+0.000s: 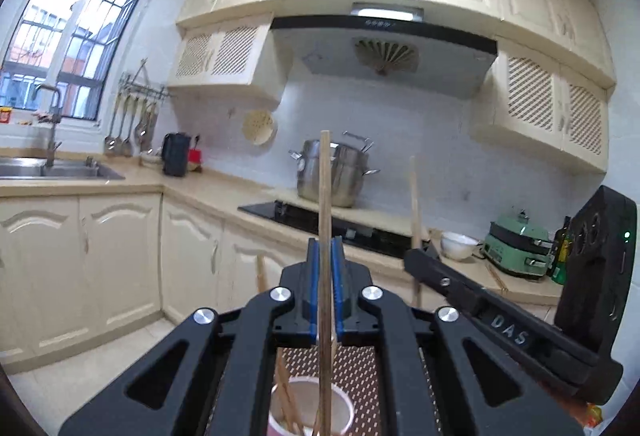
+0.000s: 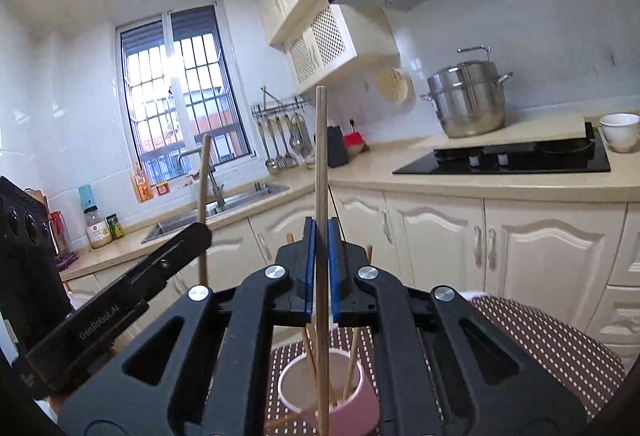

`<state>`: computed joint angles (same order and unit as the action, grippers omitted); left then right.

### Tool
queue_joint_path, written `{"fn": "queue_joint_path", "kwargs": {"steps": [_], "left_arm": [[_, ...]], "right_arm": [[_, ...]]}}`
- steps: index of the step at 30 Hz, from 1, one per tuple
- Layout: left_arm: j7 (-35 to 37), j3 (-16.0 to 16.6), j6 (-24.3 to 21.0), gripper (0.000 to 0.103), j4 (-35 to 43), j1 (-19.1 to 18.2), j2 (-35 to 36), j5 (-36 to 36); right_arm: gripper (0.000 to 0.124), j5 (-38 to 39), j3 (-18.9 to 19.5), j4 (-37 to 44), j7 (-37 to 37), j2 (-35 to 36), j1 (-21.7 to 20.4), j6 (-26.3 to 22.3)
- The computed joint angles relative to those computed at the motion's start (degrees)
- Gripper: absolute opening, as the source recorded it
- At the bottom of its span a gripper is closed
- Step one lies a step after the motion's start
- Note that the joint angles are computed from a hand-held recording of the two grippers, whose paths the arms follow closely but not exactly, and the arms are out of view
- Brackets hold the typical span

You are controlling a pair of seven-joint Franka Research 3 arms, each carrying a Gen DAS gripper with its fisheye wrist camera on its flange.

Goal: Organize utensils
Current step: 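Lift both held chopsticks upright and carry them over the pink cup, then open the left tool while the right tool opens, dropping chopsticks into the cup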

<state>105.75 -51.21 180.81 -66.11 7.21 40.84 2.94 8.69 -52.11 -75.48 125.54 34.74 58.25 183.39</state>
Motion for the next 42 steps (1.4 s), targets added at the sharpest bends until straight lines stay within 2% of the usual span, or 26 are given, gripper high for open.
{"fn": "queue_joint_path", "kwargs": {"steps": [2,6,10,11,13,14,16,17,19,22,26,28,32,34,36,38,39,40,42], "left_arm": [[1.0,-0.3,3.0,0.006,1.6,-1.3,1.9,1.7],[0.2,-1.4,7.3,0.006,5.4,-3.3,5.8,5.7],[-2.2,1.2,10.4,0.006,10.6,-7.3,9.0,8.0],[-2.8,1.5,10.6,0.006,11.8,-8.0,9.7,8.5],[-4.1,3.0,10.9,0.006,13.4,-9.2,10.4,9.1],[-6.1,3.1,10.4,0.006,15.1,-9.8,11.5,11.4],[-4.3,6.4,10.7,0.006,17.4,-12.3,12.0,8.3],[-6.2,5.6,9.5,0.006,18.9,-12.4,13.2,10.9],[-8.1,7.3,7.9,0.006,21.8,-13.9,14.4,11.0],[-10.5,7.8,7.7,0.006,20.5,-13.1,14.2,12.8],[-13.2,6.7,8.6,0.006,15.0,-9.9,12.5,16.8],[-15.1,7.2,9.1,0.006,12.1,-8.6,11.1,18.2],[-19.4,6.5,10.6,0.006,4.3,-4.4,7.7,20.9],[-21.2,5.1,11.3,0.006,0.5,-1.8,6.3,22.9],[-23.6,6.8,12.0,0.006,-2.5,-1.1,4.0,23.4],[-25.0,4.2,11.4,0.007,-4.7,1.6,3.5,25.9],[-26.0,3.8,11.2,0.009,-5.9,2.6,2.8,26.6],[-26.8,3.0,11.0,0.02,-6.5,3.4,2.6,27.5],[-28.4,1.9,11.2,0.032,-8.9,5.5,1.4,28.8]], "right_arm": [[0.007,0.2,1.9,1.9,-0.4,1.0,-2.4,0.8],[0.007,3.5,2.8,4.2,-1.3,3.3,-4.6,3.1],[0.007,7.8,1.4,6.7,-1.9,6.4,-5.5,4.9],[0.007,8.9,0.6,7.2,-2.2,7.1,-5.3,4.8],[0.007,12.2,-3.9,7.7,-1.5,9.8,-3.5,4.1],[0.007,13.3,-4.3,8.1,-1.5,10.4,-3.4,4.2],[0.007,14.4,-3.5,8.7,-2.8,10.8,-4.0,4.3],[0.007,14.8,-3.5,8.8,-3.4,11.1,-4.0,4.4],[0.007,15.3,-2.4,9.1,-4.7,11.0,-4.6,4.3],[0.007,15.6,-0.8,8.2,-6.3,10.1,-4.9,4.7],[0.007,16.2,0.5,6.4,-9.1,8.7,-4.2,4.8],[0.007,16.3,1.3,5.3,-10.6,7.8,-3.9,4.8],[0.007,16.6,0.8,1.0,-13.6,5.3,-1.0,5.2],[0.007,17.2,-0.9,-1.2,-15.0,4.5,1.5,4.7],[0.007,17.5,-1.4,-3.0,-16.0,3.5,2.8,4.7],[0.007,17.8,-2.4,-5.0,-16.6,2.5,4.6,4.4],[0.007,17.9,-3.3,-6.0,-16.9,2.2,5.8,4.4],[0.007,18.0,-4.3,-7.1,-17.2,1.8,7.1,4.2],[0.007,17.8,-5.5,-8.4,-17.5,1.4,8.8,3.6]]}}
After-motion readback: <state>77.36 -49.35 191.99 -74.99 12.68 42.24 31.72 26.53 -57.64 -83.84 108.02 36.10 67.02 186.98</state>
